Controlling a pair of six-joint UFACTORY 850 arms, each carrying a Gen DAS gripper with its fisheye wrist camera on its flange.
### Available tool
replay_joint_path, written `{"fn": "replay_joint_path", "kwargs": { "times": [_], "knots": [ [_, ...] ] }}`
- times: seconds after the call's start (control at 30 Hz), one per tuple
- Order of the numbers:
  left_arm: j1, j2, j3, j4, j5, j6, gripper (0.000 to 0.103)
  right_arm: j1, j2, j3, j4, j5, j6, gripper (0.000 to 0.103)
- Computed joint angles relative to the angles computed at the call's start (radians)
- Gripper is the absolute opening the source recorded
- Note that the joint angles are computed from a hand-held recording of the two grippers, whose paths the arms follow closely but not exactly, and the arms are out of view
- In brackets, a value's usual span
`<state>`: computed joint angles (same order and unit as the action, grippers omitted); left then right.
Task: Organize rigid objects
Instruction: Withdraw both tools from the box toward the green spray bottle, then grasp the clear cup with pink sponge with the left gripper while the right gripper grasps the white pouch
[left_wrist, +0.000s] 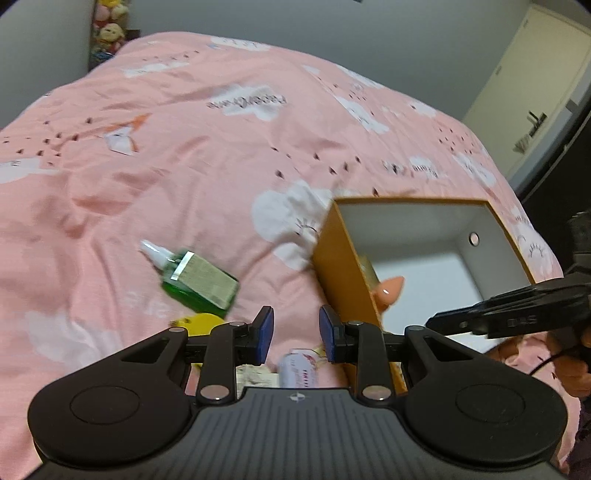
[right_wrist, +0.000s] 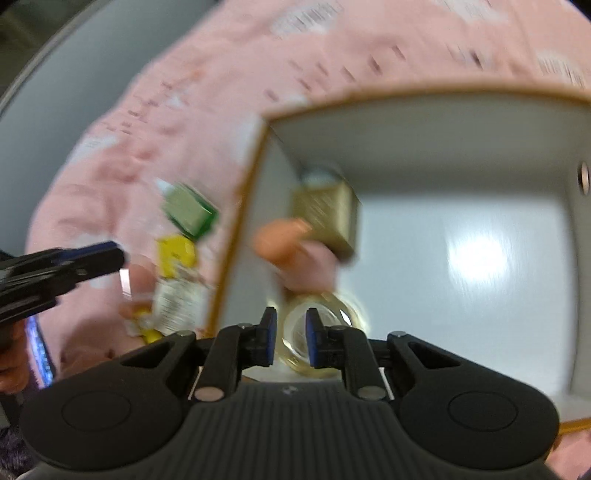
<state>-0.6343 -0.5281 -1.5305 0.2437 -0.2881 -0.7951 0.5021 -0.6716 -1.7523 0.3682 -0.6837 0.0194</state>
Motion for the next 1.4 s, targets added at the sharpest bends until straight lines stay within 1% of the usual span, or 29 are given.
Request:
{"fn": "replay_joint_path", "kwargs": {
  "times": [0.1,0.27,0.3,0.33,0.37,0.43,0.47,0.5,0.53,0.57,0.63,0.73,0.83,0.93,1.0,1.1,1.13,1.2,1.27,1.33,1.4],
  "knots": [
    [0.011,0.025,0.031,0.081,-0.002,-0.091,0.034,0.024,0.008,-0.018,0.015,0.040,-0.062,0.018],
    [0.028,0.051,0.073,0.168,-0.022,-0.216,0.034,0.067,-0.044,-0.102,0.021,0.040,-0.136,0.018],
    [0.030,0.052,0.076,0.178,-0.034,-0.233,0.036,0.075,-0.061,-0.125,0.025,0.034,-0.145,0.018],
    [0.032,0.052,0.078,0.186,-0.050,-0.248,0.042,0.083,-0.082,-0.151,0.034,0.027,-0.155,0.018],
    [0.033,0.051,0.080,0.190,-0.070,-0.262,0.044,0.088,-0.098,-0.168,0.043,0.023,-0.166,0.018],
    [0.035,0.049,0.086,0.184,-0.103,-0.288,0.055,0.103,-0.137,-0.210,0.034,0.012,-0.162,0.019],
    [0.038,0.048,0.091,0.168,-0.112,-0.295,0.059,0.111,-0.151,-0.227,0.016,0.009,-0.150,0.019],
    [0.043,0.048,0.098,0.141,-0.118,-0.296,0.065,0.120,-0.167,-0.241,-0.002,0.011,-0.137,0.023],
    [0.047,0.047,0.105,0.113,-0.121,-0.302,0.069,0.126,-0.182,-0.253,-0.014,0.014,-0.126,0.027],
    [0.052,0.048,0.115,0.077,-0.122,-0.297,0.069,0.132,-0.200,-0.268,-0.021,0.014,-0.112,0.028],
    [0.061,0.049,0.131,0.004,-0.113,-0.267,0.075,0.139,-0.232,-0.296,-0.024,0.004,-0.095,0.028],
    [0.069,0.042,0.142,-0.043,-0.115,-0.264,0.075,0.145,-0.276,-0.342,-0.001,-0.033,-0.107,0.028],
    [0.076,0.028,0.135,-0.087,-0.110,-0.233,0.076,0.157,-0.312,-0.385,-0.054,-0.069,-0.076,0.028],
    [0.076,0.001,0.108,-0.111,-0.124,-0.196,0.076,0.156,-0.319,-0.385,-0.024,-0.091,-0.086,0.028],
    [0.072,-0.020,0.089,-0.108,-0.141,-0.179,0.076,0.156,-0.302,-0.354,0.008,-0.081,-0.096,0.028],
    [0.064,-0.042,0.071,-0.058,-0.151,-0.203,0.075,0.157,-0.273,-0.305,0.050,-0.063,-0.104,0.028],
    [0.062,-0.047,0.068,-0.049,-0.148,-0.204,0.072,0.158,-0.265,-0.290,0.067,-0.059,-0.109,0.028],
    [0.057,-0.047,0.070,-0.016,-0.141,-0.224,0.072,0.159,-0.256,-0.271,0.086,-0.056,-0.106,0.028],
    [0.052,-0.032,0.091,0.029,-0.119,-0.260,0.071,0.161,-0.254,-0.261,0.082,-0.060,-0.077,0.028],
    [0.045,-0.012,0.117,0.098,-0.094,-0.315,0.071,0.158,-0.255,-0.253,0.080,-0.068,-0.030,0.036],
    [0.037,0.004,0.135,0.163,-0.081,-0.368,0.071,0.156,-0.244,-0.228,0.101,-0.056,-0.030,0.038]
  ]
}}
